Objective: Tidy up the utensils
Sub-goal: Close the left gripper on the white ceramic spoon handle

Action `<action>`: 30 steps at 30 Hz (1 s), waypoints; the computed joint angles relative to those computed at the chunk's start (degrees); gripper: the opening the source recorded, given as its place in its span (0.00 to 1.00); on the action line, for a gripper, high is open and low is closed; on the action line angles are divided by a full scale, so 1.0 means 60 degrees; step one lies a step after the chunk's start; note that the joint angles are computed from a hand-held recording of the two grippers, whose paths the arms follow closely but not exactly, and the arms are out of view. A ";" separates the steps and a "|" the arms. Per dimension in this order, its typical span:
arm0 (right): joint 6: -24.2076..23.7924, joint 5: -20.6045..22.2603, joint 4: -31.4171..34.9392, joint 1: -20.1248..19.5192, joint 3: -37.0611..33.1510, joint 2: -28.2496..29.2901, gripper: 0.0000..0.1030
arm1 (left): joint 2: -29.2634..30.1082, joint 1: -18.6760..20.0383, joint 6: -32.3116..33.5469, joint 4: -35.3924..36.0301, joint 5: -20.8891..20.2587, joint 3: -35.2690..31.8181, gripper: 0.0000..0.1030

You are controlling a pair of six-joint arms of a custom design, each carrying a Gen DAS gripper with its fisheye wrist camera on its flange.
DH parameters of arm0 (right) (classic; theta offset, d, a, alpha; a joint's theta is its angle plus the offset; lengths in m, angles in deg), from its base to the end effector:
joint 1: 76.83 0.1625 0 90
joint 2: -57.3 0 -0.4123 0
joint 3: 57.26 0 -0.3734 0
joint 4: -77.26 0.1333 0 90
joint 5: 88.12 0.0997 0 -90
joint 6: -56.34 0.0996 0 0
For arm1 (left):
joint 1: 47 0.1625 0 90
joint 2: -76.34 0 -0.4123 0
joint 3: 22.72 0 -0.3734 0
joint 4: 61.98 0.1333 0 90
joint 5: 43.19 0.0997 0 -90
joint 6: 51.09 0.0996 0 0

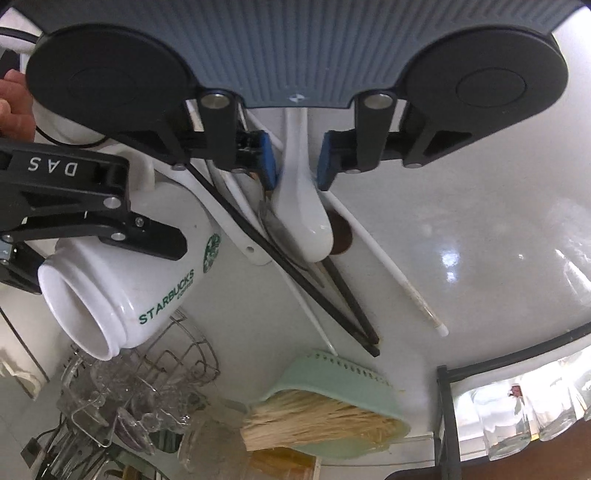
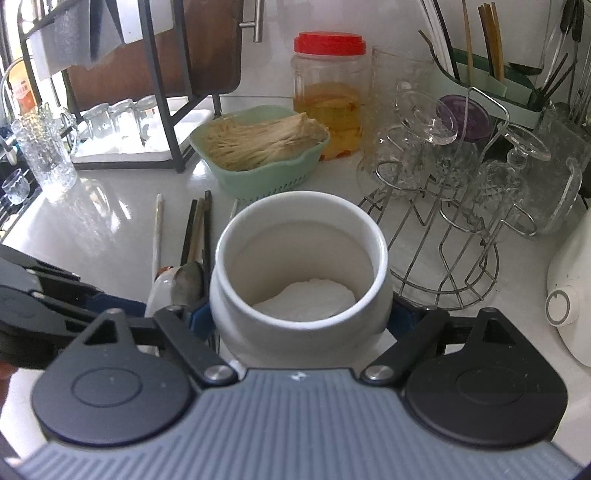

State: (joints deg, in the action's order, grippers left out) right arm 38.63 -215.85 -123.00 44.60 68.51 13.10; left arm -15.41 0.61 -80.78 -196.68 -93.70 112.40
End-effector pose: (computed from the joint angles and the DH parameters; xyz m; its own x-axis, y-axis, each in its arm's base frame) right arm 0.3097 -0.3681 0.0593 -0.6497 -0.3818 0.6574 -0.6877 0.6638 -0.2940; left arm -0.0977 -0.3987 0.2437 -0.8376 0.0768 -0.5408 0.2983 0.8937 -0.3351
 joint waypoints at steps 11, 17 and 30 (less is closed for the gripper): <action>0.0346 -0.0025 0.0334 0.0232 0.0409 -0.0304 0.88 | -0.0775 -0.0421 -0.0875 0.0927 0.0064 0.0283 0.22; 0.0661 -0.0109 0.0418 0.0510 0.0845 -0.0514 0.88 | -0.1358 -0.0636 -0.1141 0.1448 -0.0070 0.0513 0.23; 0.1028 -0.0463 -0.0182 0.0716 0.1030 -0.0304 0.88 | -0.1484 -0.0479 -0.1189 0.1665 0.0220 0.0492 0.55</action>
State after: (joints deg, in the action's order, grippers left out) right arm 44.80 -218.63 -124.09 48.90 74.69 11.27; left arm -24.31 -2.27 -87.91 -186.69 -92.37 115.35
